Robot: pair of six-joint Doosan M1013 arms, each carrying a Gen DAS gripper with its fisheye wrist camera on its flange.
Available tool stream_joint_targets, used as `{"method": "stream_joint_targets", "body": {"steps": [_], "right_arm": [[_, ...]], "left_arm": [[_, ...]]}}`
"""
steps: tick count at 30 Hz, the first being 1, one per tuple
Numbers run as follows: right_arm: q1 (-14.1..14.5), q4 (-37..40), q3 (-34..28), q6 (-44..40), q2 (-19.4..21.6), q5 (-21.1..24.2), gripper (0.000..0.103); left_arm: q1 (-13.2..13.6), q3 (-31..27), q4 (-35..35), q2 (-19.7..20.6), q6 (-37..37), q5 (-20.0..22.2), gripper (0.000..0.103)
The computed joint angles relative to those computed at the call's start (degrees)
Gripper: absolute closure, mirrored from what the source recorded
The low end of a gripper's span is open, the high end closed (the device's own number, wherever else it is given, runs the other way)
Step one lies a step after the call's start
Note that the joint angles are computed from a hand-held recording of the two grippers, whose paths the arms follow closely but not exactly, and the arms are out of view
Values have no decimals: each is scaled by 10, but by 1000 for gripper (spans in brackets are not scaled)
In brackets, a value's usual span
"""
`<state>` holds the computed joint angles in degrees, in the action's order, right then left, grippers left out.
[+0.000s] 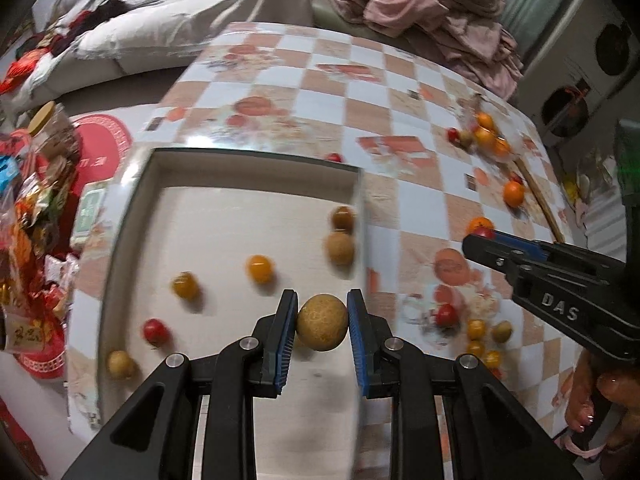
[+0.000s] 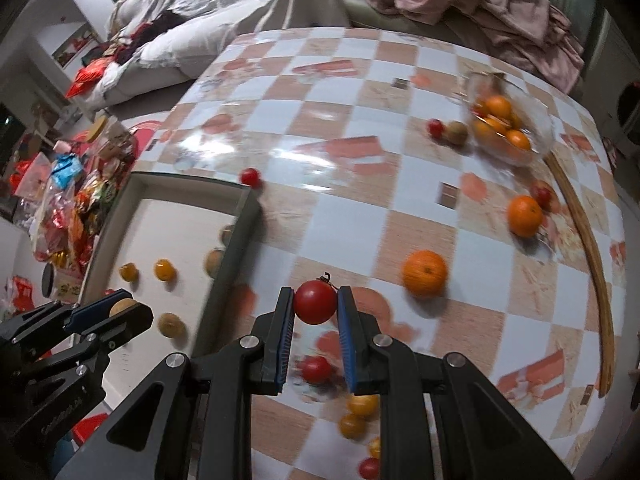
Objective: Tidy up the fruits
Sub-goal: 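Carry both fruits into the white tray and open both grippers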
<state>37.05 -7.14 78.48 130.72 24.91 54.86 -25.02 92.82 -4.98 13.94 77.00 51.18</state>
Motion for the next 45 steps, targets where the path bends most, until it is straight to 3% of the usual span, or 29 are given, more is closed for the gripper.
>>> {"method": "stream_joint_targets", "body": {"steps": [8, 19, 31, 45], "right_arm": [[13, 27, -56, -41, 39, 10, 80], [17, 63, -144, -88, 108, 38, 80], [16, 58, -198, -97, 157, 82, 80], [23, 30, -203, -122, 164, 92, 80]], "left_arm": [[34, -1, 36, 8, -17, -10, 76], [64, -34, 54, 57, -11, -14, 76], [72, -55, 48, 88, 10, 1, 76], [70, -58, 55, 94, 20, 7, 76]]}}
